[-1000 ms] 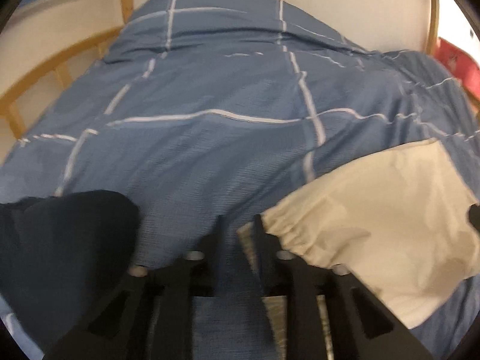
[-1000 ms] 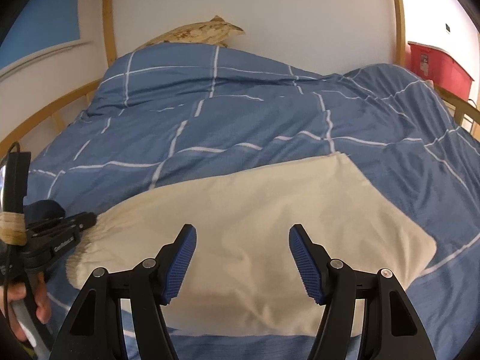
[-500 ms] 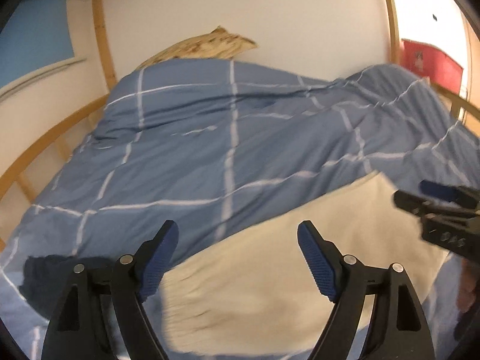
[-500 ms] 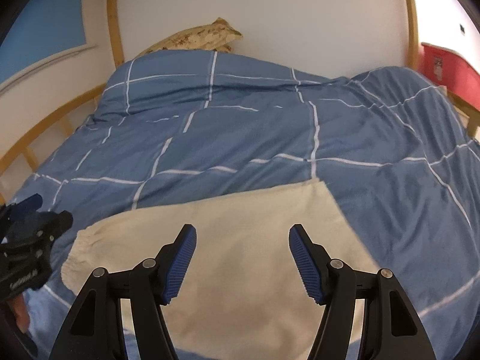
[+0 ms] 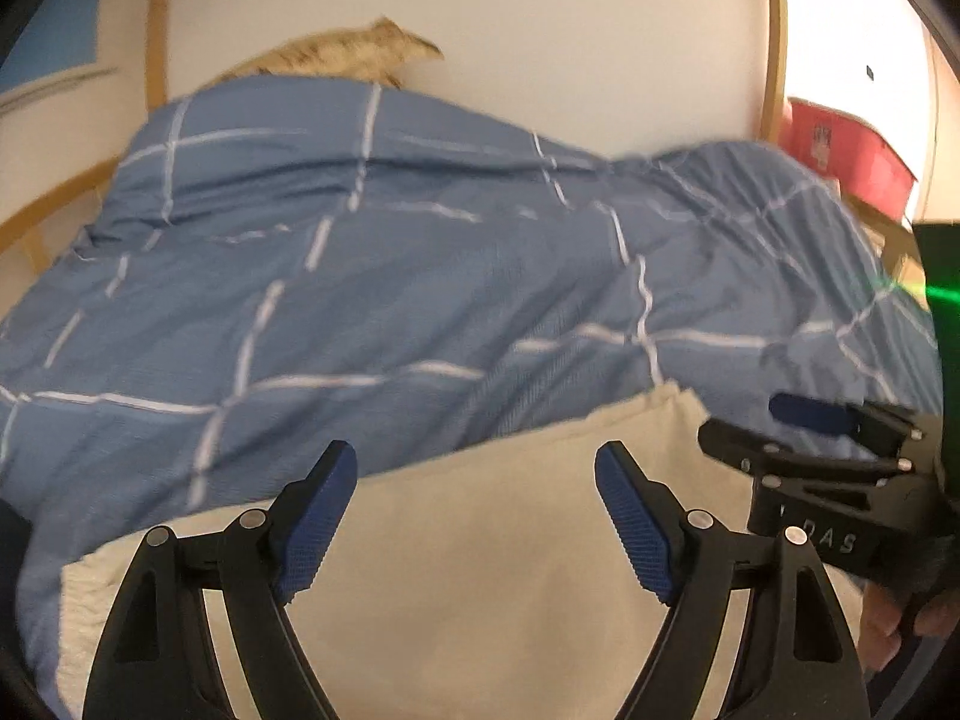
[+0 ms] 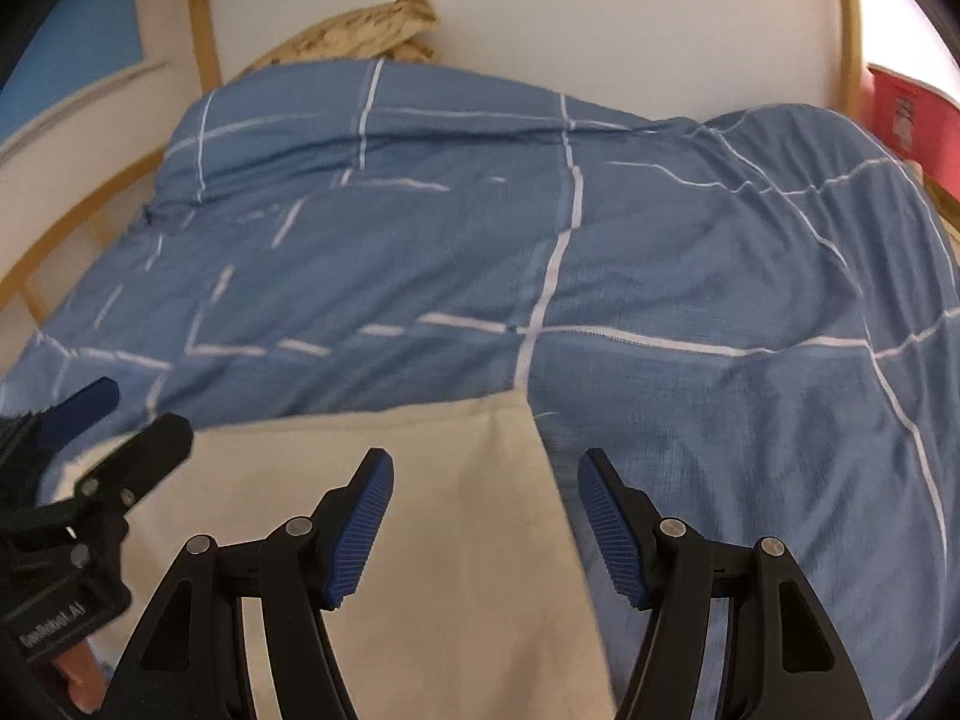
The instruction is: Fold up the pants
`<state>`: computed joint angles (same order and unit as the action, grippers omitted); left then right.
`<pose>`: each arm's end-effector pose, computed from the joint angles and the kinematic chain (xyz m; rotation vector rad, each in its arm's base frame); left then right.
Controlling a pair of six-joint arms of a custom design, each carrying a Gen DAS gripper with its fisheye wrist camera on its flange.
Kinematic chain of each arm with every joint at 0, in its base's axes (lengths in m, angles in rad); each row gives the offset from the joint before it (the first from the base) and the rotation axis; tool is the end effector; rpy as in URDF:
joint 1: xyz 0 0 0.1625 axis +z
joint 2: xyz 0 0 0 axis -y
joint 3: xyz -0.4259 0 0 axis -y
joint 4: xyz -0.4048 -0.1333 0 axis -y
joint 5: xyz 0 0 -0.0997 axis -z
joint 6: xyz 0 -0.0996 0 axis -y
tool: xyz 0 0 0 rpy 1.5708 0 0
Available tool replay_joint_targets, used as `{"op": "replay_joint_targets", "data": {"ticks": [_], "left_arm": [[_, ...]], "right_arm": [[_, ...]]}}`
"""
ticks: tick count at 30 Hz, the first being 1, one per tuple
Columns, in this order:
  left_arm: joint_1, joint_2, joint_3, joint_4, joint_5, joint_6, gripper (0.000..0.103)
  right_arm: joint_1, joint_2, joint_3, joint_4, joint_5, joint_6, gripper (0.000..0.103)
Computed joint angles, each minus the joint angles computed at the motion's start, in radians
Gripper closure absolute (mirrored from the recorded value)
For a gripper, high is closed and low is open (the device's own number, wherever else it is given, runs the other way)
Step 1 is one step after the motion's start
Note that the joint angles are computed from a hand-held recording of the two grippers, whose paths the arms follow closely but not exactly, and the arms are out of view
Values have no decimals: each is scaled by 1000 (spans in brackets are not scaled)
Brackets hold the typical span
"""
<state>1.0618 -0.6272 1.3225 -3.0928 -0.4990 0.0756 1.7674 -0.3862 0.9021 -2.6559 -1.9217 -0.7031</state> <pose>-0.1767 -0.7697 0.1942 0.0778 2.0739 -1.1168 0.2693 -0.8447 0.0982 1.0084 -2.3981 0.6204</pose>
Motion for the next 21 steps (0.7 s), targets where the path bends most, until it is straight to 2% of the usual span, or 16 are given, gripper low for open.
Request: {"op": "replay_joint_targets", "data": {"ticks": [1,5,8,10,13,16,17,19,21], "left_arm": [[6,-3,-6,33,-5,-3,22],[8,19,-25,-42,64,52,22],[9,6,-12,-22,54,42,22],[8,20,-23,-55,66,90,20],[8,43,-48,-76,104,139,19],[14,36,-46,-47,104,100,19],[17,29,-41,-29,100,77,19],[18,29,-41,-38,98,85,19],[16,36,-46,-55,108,111,19]], "right_arm": [[-3,13,-19,7,-5,-12,39],[-11,66,-90,31,-31,-56,44],[-18,94,-156,103,-12,-15,44],[-16,120,-206,139,-21,-6,44],[-14,150,-263,185,-17,2,51],[-11,177,-314,219,-30,6,53],[-10,184,-326,228,-35,2,57],[-11,194,-350,252,-35,-3,63],[-12,208,-381,283,-30,2,63]]}}
